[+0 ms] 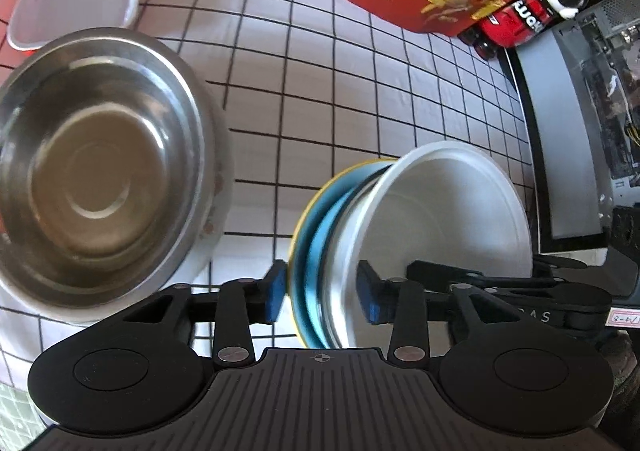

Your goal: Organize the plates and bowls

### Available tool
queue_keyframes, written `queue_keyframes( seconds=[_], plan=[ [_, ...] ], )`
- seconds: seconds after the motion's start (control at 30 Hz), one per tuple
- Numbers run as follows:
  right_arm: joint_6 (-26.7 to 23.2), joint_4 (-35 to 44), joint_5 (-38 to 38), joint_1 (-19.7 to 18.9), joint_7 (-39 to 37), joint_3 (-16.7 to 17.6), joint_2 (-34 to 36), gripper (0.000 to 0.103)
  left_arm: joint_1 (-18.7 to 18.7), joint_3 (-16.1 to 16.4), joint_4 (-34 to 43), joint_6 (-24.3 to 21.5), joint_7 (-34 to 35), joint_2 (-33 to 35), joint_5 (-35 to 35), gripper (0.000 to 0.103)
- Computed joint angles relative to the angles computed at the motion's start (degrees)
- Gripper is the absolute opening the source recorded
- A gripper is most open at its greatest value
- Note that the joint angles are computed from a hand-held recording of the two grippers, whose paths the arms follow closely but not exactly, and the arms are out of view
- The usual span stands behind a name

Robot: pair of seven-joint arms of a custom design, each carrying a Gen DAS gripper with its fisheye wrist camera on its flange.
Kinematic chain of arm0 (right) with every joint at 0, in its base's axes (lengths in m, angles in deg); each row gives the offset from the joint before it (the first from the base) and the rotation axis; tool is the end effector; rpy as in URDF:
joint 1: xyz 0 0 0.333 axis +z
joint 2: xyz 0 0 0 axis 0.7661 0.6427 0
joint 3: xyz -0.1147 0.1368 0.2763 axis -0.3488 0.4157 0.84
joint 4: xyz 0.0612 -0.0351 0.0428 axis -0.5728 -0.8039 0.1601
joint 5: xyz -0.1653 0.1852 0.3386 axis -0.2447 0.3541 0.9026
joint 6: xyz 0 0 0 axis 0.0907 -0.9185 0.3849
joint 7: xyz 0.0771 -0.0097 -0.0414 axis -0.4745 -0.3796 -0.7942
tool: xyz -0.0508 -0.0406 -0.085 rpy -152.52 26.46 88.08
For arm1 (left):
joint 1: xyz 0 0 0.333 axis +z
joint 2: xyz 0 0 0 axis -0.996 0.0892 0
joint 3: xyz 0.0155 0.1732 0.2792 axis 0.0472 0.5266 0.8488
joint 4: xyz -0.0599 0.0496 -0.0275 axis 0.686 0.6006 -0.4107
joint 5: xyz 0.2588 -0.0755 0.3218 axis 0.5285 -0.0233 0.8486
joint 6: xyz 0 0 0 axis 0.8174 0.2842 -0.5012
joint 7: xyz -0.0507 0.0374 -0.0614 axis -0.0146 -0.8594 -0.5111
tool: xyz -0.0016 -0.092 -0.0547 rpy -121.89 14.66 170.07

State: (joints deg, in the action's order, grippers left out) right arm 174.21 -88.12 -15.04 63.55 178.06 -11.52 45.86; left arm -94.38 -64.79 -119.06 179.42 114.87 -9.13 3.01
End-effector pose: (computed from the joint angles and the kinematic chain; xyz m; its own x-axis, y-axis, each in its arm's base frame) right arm 0.6537 0.2315 0.5177 0.0533 -0.8798 -0.4724 -0.9605 0.0843 -0.2652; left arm 0.6803 -0.2764 0.5527 -0.1009 -0.8990 0.4262 -0.9870 0.0366 -0.1563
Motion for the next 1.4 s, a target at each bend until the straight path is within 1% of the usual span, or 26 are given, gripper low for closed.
queue_keyframes(
  seconds=[0.07,0.1,0.17,0.2,0.4,0.5,0.6,0.7,0.8,0.9,1.0,1.1,1.2,1.3,1.4],
  plan=[
    [-1.0,1.3,1.5,-0.3,-0.3,0.3,1.0,0.057,0.2,-0.3,0.5,-0.3,0.3,0.4,-1.1,0.061],
    [-1.1,1.7,1.6,-0.2,0.0,0.4,1.4,0.06,0.3,-0.5,0.7,-0.4,0.6,0.6,-1.6,0.064],
    [-1.2,2.5,0.9,0.1,0.6,0.3,2.1,0.062,0.4,-0.8,1.0,-0.4,1.2,1.0,-2.5,0.076],
    [-1.3,2.7,0.6,0.2,0.9,0.4,2.3,0.064,0.4,-0.9,1.2,-0.4,1.4,1.1,-2.6,0.078],
    [-1.8,3.5,1.4,-0.2,2.1,0.5,3.3,0.065,-0.2,-0.7,1.5,-0.3,1.7,1.5,-1.8,0.077],
    [-2.0,3.6,0.3,0.0,2.1,0.4,3.4,0.064,-0.3,-0.7,1.9,-0.6,1.2,2.0,-1.9,0.076],
    [-2.9,4.2,0.8,-0.2,1.0,0.8,3.7,0.062,-0.7,-0.6,3.8,-2.5,1.1,3.2,-0.8,0.073],
    [-3.3,4.7,-0.8,0.3,1.8,0.6,3.9,0.063,-0.5,-0.7,7.0,-5.7,1.0,5.1,-1.0,0.072],
    [-3.8,5.0,-1.5,0.4,2.0,0.5,3.9,0.063,-0.6,-0.6,9.3,-7.7,-0.7,6.5,-1.0,0.071],
    [-4.0,5.0,-1.9,0.4,1.3,0.6,3.8,0.063,-0.5,-0.8,9.6,-8.1,-0.4,6.7,-1.0,0.071],
    [-2.5,3.5,-2.8,0.6,0.6,0.4,2.3,0.063,0.1,-1.0,9.4,-8.6,0.3,6.6,-1.9,0.068],
    [-1.2,2.6,-4.2,0.9,0.6,0.0,1.0,0.063,1.1,-1.2,7.3,-7.4,1.2,5.3,-3.7,0.068],
    [-0.1,1.8,-6.8,1.6,2.7,-0.6,0.0,0.063,1.9,-1.2,4.4,-5.5,2.3,2.9,-5.1,0.066],
    [2.0,0.2,-9.3,2.1,4.7,-0.9,-1.9,0.063,2.8,-0.9,1.6,-3.9,3.5,0.0,-6.4,0.064],
    [4.0,-1.3,-10.3,2.2,5.9,-1.0,-3.7,0.063,3.6,-0.5,-0.9,-1.8,4.5,-2.9,-8.0,0.055]
  ],
)
